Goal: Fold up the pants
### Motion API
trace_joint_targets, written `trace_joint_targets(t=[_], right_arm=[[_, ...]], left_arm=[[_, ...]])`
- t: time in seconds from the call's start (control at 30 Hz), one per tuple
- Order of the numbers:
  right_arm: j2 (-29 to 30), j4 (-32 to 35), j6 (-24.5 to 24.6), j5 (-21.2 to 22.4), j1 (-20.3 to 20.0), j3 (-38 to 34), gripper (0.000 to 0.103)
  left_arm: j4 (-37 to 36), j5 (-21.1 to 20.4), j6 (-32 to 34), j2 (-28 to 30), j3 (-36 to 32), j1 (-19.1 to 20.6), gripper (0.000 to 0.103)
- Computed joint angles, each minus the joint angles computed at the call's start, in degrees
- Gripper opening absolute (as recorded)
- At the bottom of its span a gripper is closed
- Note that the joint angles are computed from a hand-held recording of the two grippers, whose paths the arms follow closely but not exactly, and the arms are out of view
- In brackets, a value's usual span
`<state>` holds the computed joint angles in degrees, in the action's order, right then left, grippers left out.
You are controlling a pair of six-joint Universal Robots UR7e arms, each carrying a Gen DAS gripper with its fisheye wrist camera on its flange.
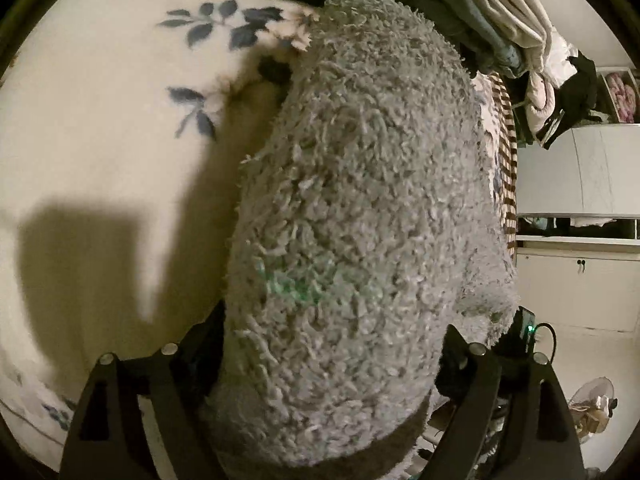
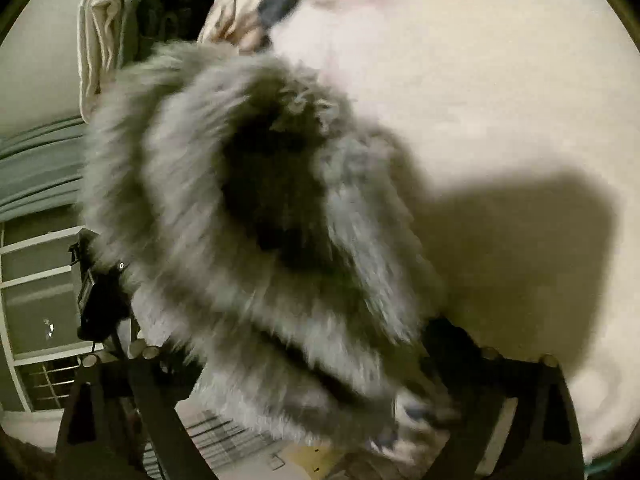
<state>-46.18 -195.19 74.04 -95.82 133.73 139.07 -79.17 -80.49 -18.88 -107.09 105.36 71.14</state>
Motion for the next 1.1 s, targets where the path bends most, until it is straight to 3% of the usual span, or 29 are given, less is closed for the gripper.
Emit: trace_joint_targets(t=[0.13,0.2,0.23,0.27,0.33,0.43,0.5,0.63,0.73,0.8,0.87,0.93,1.1], right_arm=[[2.5,-3.4,0.2,-1.8,0.1,-1.0,0.101],[2.0,-3.1,1.5,-4.8,1.9,-1.2,0.083],[1.7,-3.1,2.2,-5.6,2.7,-1.3,0.057],[1.6,-3.9,2.1,-5.7,3.2,-1.6,0.047],[0.2,0.9,2.1,-7.3,4.2,-3.5,0.042],[-0.2,4.1,1.1,-8.6,4.5,-5.4,0.043],[-0.2,4.4,0.2,-7.3,3.5,-5.3,0.059],[2.8,-6.1,0.7,-3.5,0.5,-2.5,0.072],[3.5,-6.1,-2.0,-2.0,-1.0,-3.3,0.075],[2.8,-3.2,-2.5,-3.2,-0.6,-4.3,0.07],[1.9,-1.1,-1.5,-4.4,0.1,-4.6,0.047],[0.7,0.7,-0.1,-6.0,1.1,-4.9,0.04],[-4.1,12.2,0.8,-9.8,4.0,-9.0,0.035]], left_arm=[[0.0,-0.8,1.8,0.3,-0.6,1.2,0.085],[0.0,0.2,3.5,-0.6,-0.4,0.6,0.084],[0.2,0.4,4.7,-0.9,-0.7,1.0,0.074],[-0.1,0.6,5.2,-1.4,-0.4,0.5,0.069],[-1.3,2.2,4.8,-1.1,0.4,-0.8,0.062],[-2.1,2.6,4.5,-0.7,0.6,-0.9,0.062],[-2.4,3.0,4.7,-0.7,1.0,-1.5,0.062],[-2.9,3.0,5.0,-0.8,1.2,-1.4,0.062],[-2.8,2.7,6.0,-1.3,0.8,-0.4,0.062],[-2.9,2.4,6.4,-1.3,0.8,-0.1,0.061],[-2.6,1.9,7.1,-1.7,0.4,0.2,0.056],[-2.5,1.3,7.4,-1.9,0.0,0.1,0.049],[-0.3,-0.8,4.6,-2.1,-3.3,-2.6,0.046]])
